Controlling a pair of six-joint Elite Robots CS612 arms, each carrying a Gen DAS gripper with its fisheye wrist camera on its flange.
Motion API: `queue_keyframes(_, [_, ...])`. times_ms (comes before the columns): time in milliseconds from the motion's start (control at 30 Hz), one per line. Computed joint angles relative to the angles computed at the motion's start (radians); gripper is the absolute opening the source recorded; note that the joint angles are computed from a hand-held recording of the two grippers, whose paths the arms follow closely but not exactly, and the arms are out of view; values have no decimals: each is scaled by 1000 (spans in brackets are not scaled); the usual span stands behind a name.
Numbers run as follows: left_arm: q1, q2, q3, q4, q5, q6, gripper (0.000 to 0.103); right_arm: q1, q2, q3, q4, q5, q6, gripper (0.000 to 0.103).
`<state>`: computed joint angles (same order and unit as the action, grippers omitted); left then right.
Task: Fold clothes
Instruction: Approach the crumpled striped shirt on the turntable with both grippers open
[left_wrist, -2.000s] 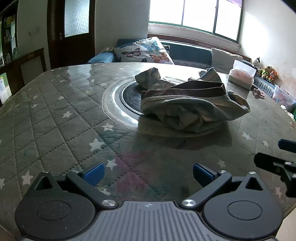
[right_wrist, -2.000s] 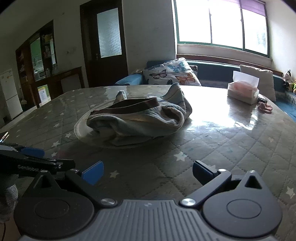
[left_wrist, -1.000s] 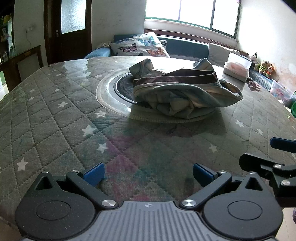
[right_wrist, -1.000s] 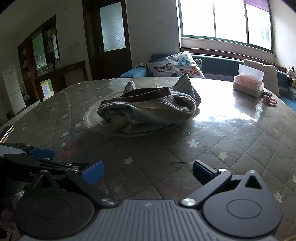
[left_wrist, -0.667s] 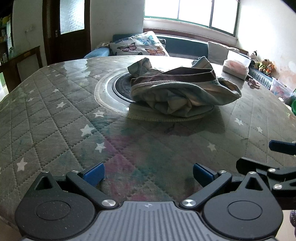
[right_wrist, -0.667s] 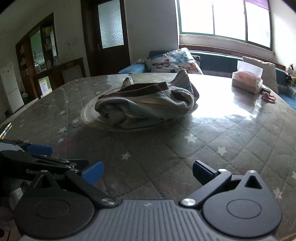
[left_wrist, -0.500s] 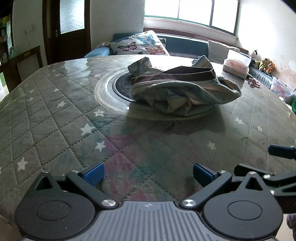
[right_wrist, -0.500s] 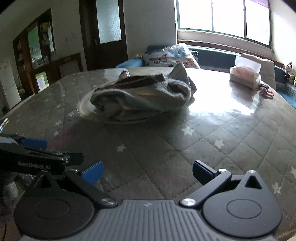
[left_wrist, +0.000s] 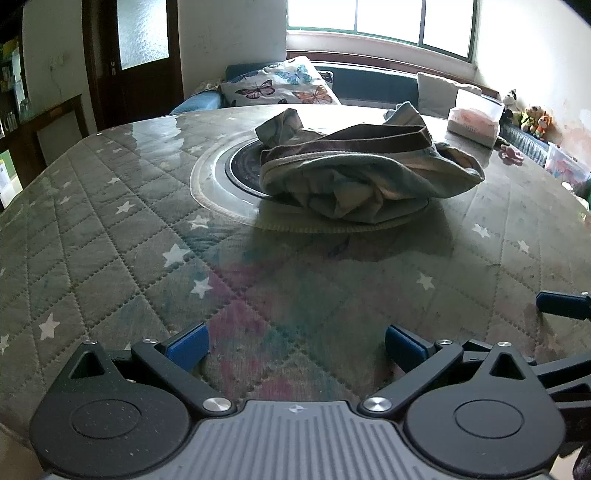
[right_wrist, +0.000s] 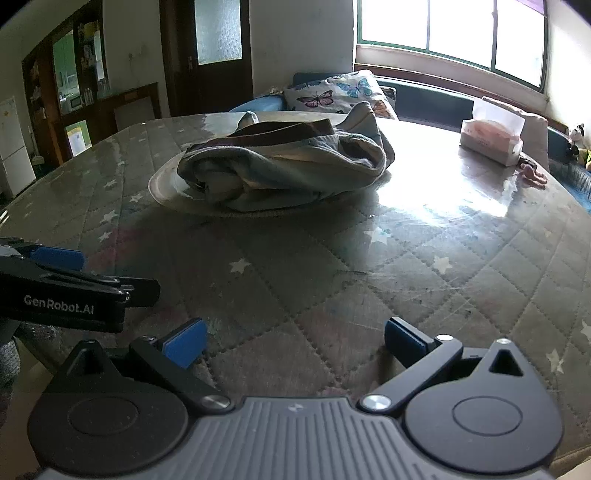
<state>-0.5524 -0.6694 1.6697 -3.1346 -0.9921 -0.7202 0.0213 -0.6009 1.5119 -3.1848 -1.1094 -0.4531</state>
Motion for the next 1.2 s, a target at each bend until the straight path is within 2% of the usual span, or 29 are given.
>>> queue_keyframes(567, [13,-7,-23,61,-38,-26,103,5,-3,-13,18,-20,-14,103])
queue_keyframes(1200, [39,0,-70,106,-79,-15,103,13,19,-87,81,-10,14,103])
